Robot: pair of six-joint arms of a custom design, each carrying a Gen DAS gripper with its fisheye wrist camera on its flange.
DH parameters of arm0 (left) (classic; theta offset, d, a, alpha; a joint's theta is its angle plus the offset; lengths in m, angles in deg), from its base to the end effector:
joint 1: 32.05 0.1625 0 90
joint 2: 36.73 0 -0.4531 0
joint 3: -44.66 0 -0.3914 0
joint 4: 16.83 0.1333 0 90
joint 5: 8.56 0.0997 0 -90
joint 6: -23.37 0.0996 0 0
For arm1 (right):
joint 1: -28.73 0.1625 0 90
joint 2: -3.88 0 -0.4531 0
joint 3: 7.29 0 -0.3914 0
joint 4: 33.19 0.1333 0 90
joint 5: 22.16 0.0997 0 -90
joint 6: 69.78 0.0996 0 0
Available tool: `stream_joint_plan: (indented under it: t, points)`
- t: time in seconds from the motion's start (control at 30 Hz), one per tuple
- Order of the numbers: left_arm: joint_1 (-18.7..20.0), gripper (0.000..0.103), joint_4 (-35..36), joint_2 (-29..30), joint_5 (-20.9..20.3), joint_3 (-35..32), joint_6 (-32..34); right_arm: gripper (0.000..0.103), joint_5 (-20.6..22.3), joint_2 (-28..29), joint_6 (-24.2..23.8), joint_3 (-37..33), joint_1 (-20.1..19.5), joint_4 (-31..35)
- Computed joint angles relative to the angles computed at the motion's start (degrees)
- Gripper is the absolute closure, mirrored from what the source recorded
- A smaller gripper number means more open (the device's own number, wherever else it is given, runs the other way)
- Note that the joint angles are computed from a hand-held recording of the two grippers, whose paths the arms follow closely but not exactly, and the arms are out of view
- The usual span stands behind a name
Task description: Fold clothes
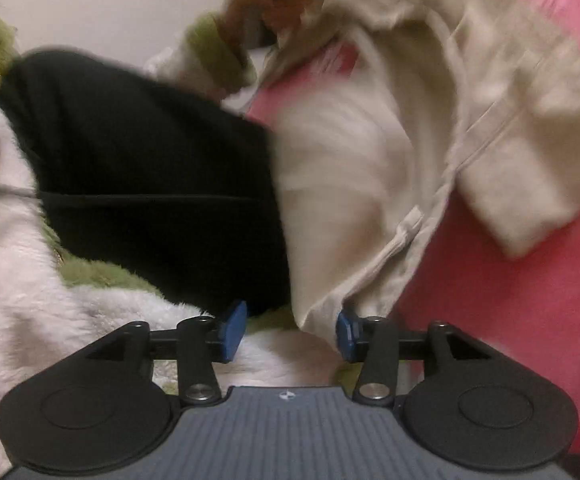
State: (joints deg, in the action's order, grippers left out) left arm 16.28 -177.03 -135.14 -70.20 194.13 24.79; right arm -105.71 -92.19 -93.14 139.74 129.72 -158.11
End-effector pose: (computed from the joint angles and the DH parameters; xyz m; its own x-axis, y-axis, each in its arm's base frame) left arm -0.0663 -0.3462 0.2562 -0.7451 0.4861 -0.4567 0.6467 0.6939 -0.3167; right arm 0.1928 -0.2346 0.1864 -0.8283 -0.5200 -0.2087 -0.5573 0.8031 0.2109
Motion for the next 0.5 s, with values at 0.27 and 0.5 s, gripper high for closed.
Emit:
stream_joint_plan:
  t: [0.27,0.5]
  points:
    - [-2.3,0.034,8.5,-1.0,-4.0,5.4,-0.8,0.035,2.2,-3.6,12.1,5.7,-13.5,-28.7]
    - [-5.1,0.034,17.8,-9.3,-3.7,6.9,-4.2,0.035,-3.3,14.2,17.9,8.5,-20.3,-56.4]
